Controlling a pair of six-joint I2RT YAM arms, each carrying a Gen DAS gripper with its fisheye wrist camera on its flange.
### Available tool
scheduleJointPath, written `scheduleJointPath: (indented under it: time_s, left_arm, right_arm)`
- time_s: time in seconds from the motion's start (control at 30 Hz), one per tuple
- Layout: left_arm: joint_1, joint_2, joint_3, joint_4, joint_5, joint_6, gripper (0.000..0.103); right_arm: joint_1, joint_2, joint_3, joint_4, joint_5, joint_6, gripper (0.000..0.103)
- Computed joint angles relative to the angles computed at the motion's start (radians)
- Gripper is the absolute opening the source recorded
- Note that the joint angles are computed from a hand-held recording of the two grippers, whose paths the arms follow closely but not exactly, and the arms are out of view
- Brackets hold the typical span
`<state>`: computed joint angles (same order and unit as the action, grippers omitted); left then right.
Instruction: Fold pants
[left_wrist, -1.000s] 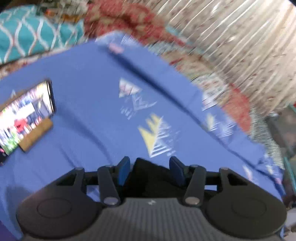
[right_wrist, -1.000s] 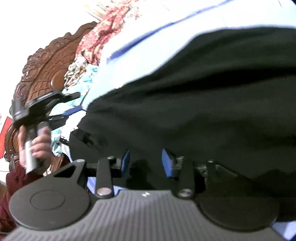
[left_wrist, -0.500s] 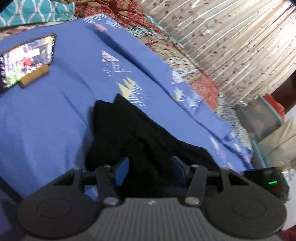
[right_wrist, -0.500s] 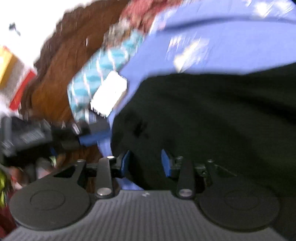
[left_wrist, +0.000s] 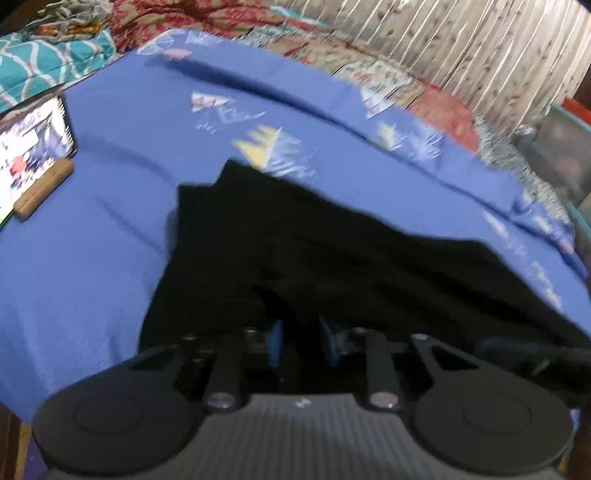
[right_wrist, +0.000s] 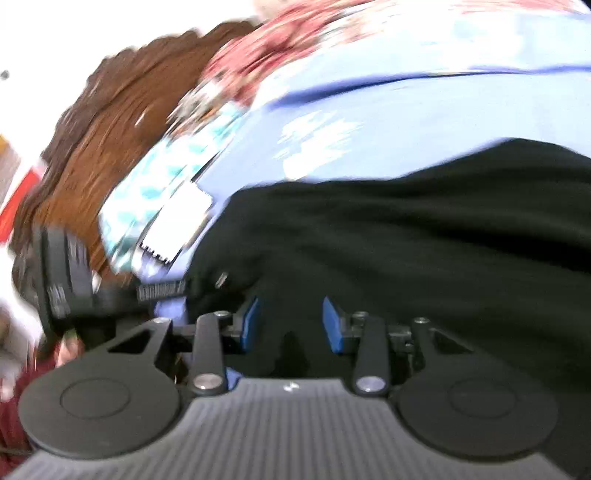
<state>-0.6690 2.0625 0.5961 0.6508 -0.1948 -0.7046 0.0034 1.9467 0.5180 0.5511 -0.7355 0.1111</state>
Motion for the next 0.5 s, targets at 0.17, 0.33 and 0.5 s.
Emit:
scheduleJointPath:
  time_s: [0.17,0.33,0.5]
  left_arm:
    - [0.037,0.010,-0.006,0.010,0.047,-0.001,0.014]
    - [0.039,-0.026,0.013,-0.059,0.054,-0.009,0.015]
    - [-0.004,-0.167,-0.074,-0.007,0.020,-0.035,0.032]
  right_arm:
    - [-0.119,0.059,-0.004,-0.035,0.127,0.020,0.035]
    - [-0.229,0.122,0.014,-0.009,-0.015,0.117,0.035]
    - [-0.269,0.023,-0.079,0.051,-0.093,0.071,0.039]
